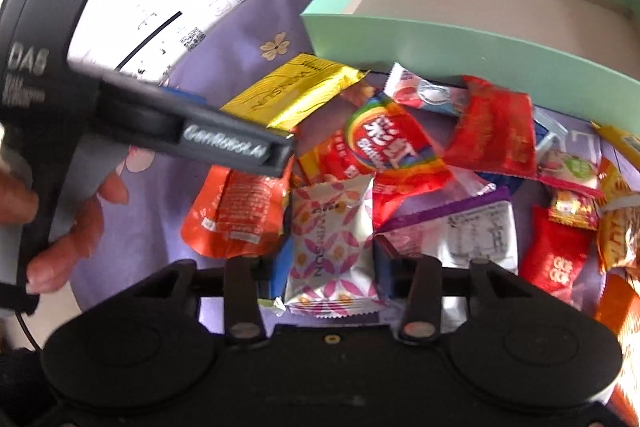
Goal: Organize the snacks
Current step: 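Grasp the yellow WINSUN bar with left tool while right tool grasps pink candy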
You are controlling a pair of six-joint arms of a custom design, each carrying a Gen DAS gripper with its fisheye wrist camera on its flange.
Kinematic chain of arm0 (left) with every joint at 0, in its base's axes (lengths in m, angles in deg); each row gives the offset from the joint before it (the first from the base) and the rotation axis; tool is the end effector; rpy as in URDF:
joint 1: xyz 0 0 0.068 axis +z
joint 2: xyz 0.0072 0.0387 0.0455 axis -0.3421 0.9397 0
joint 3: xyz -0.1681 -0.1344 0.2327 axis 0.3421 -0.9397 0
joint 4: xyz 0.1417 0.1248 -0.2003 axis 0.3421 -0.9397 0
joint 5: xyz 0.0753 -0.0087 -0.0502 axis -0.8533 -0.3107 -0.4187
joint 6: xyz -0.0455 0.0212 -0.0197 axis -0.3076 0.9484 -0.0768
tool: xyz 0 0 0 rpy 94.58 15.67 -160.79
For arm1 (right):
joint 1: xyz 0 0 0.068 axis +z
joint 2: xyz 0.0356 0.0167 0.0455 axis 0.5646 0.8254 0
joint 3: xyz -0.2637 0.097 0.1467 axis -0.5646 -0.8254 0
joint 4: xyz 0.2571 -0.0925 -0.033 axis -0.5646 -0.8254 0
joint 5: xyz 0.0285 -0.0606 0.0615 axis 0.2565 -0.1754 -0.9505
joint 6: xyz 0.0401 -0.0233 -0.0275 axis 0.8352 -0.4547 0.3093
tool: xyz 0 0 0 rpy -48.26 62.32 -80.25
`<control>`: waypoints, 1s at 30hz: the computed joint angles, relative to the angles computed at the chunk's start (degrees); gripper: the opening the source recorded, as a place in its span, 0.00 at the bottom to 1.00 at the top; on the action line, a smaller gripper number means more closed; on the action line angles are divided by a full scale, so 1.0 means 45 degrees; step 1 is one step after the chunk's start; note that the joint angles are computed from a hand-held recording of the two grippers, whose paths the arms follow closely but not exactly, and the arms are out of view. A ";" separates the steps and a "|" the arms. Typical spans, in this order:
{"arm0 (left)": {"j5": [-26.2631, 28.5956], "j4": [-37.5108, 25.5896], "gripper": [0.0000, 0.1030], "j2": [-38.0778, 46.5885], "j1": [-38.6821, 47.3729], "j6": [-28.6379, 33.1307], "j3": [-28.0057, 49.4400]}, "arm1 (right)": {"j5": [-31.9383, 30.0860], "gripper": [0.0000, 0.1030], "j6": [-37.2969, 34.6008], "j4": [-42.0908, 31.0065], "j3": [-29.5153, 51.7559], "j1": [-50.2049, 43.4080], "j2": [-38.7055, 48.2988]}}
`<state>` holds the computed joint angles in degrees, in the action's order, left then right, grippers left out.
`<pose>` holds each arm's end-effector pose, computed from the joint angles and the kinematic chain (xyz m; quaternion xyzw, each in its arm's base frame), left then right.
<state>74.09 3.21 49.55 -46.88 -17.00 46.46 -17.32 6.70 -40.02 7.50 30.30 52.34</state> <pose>0.2487 -0.1184 0.1114 0.1399 0.9621 0.0257 0.2327 0.1766 0.0012 0.1108 -0.1134 0.9542 0.1628 0.2239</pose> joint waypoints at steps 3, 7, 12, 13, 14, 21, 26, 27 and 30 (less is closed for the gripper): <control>-0.0086 0.0343 0.84 0.0278 -0.0214 0.0555 0.0221 | -0.0036 0.26 -0.0203 -0.0140 -0.0154 -0.0040 -0.0345; 0.0111 0.0421 0.53 0.0557 -0.0443 0.0636 0.0353 | -0.0818 0.20 -0.0595 -0.0932 -0.0108 -0.1250 -0.0685; 0.0309 0.0588 0.52 -0.0288 -0.0454 0.0458 -0.0282 | -0.1510 0.16 -0.1060 -0.1945 0.0093 -0.2659 -0.1223; 0.0175 0.0598 0.52 -0.0479 -0.0547 0.0410 -0.0404 | -0.1454 0.16 -0.1077 -0.1999 0.0080 -0.2753 -0.1417; 0.0074 0.0563 0.51 -0.0738 -0.0654 0.0327 -0.0560 | -0.1485 0.16 -0.1112 -0.2105 0.0091 -0.2877 -0.1594; 0.0085 -0.0120 0.51 -0.2216 -0.0975 -0.0076 -0.0892 | -0.1780 0.15 -0.1726 -0.3240 0.0295 -0.3870 -0.2765; 0.0013 -0.0693 0.51 -0.3483 -0.1288 -0.0441 -0.0987 | -0.2173 0.15 -0.2218 -0.4337 0.0776 -0.4809 -0.3581; 0.0027 -0.0802 0.51 -0.3716 -0.1319 -0.0467 -0.0978 | -0.2256 0.14 -0.2325 -0.4520 0.0902 -0.5006 -0.3695; -0.0032 -0.1017 0.51 -0.4215 -0.1321 -0.0342 -0.0809 | -0.2412 0.14 -0.2450 -0.4773 0.1327 -0.5438 -0.3779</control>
<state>73.95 -1.36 30.58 -52.82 -18.54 42.81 -28.17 -4.33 -61.50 13.47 5.83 35.33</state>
